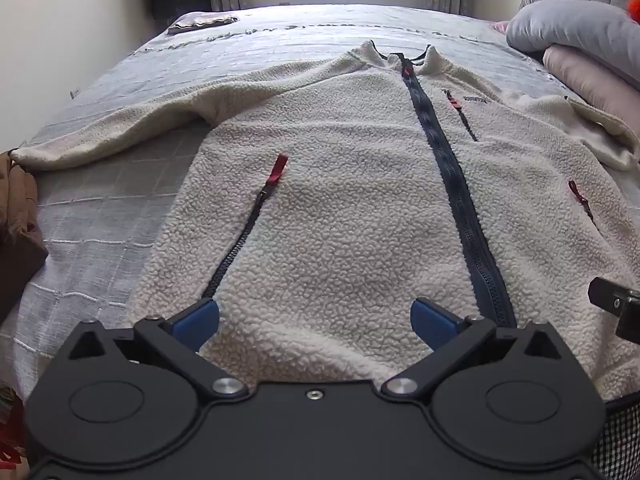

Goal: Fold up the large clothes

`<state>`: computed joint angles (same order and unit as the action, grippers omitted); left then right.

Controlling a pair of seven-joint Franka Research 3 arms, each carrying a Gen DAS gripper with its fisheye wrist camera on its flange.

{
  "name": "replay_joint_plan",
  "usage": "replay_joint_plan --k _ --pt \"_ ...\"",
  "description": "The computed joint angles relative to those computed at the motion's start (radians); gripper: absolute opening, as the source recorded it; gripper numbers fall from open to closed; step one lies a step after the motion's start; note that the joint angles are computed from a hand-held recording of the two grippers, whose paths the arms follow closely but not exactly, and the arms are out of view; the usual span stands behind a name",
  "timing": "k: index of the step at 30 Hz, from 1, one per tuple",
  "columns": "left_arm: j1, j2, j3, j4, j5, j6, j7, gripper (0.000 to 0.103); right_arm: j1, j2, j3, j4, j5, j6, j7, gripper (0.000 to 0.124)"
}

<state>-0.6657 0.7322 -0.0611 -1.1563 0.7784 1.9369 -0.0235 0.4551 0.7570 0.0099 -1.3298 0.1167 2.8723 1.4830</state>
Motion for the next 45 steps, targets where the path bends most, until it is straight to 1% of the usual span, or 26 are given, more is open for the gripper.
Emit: replay_joint_plan --k 4,8,14,19,22,28,33,37,41,45 --pt "0.001 -0.001 -0.001 -0.002 -0.002 -0.003 0.007 0.103 0.007 0.002 -0.011 0.002 -0.005 0.001 0.010 0.103" --pt "-0.001 -0.003 0.002 0.013 0.002 -0.026 0.026 0.103 0.025 0.012 -0.027 0.024 -0.023 -0.013 0.030 0.103" --pt "-0.012 0.018 0.006 0.040 0.007 -0.035 0.031 0.103 0.024 0.021 -0.026 0.041 -0.040 -0.013 0.021 0.103" --pt "-0.011 0.018 0.008 0.039 0.007 -0.024 0.034 0.103 0.045 0.032 -0.061 0.066 -0.068 -0.027 0.056 0.103" --pt "-0.012 0.025 0.009 0.048 0.007 -0.025 0.037 0.103 0.040 0.033 -0.054 0.067 -0.075 -0.023 0.054 0.103" --pt "-0.017 0.026 0.015 0.049 0.013 -0.031 0.035 0.103 0.046 0.047 -0.055 0.089 -0.091 -0.043 0.054 0.103" --pt "-0.016 0.020 0.014 0.038 0.018 -0.024 0.031 0.103 0.049 0.050 -0.055 0.096 -0.099 -0.046 0.050 0.103" --pt "-0.018 0.002 0.018 0.008 0.037 -0.010 0.001 0.103 0.050 0.062 -0.056 0.118 -0.105 -0.049 0.047 0.103" --pt "-0.011 -0.020 0.016 -0.025 0.047 -0.008 -0.025 0.103 0.058 0.089 -0.066 0.165 -0.115 -0.058 0.053 0.103" --pt "-0.004 -0.050 0.011 -0.070 0.063 -0.005 -0.056 0.103 0.059 0.116 -0.060 0.214 -0.115 -0.071 0.051 0.103"
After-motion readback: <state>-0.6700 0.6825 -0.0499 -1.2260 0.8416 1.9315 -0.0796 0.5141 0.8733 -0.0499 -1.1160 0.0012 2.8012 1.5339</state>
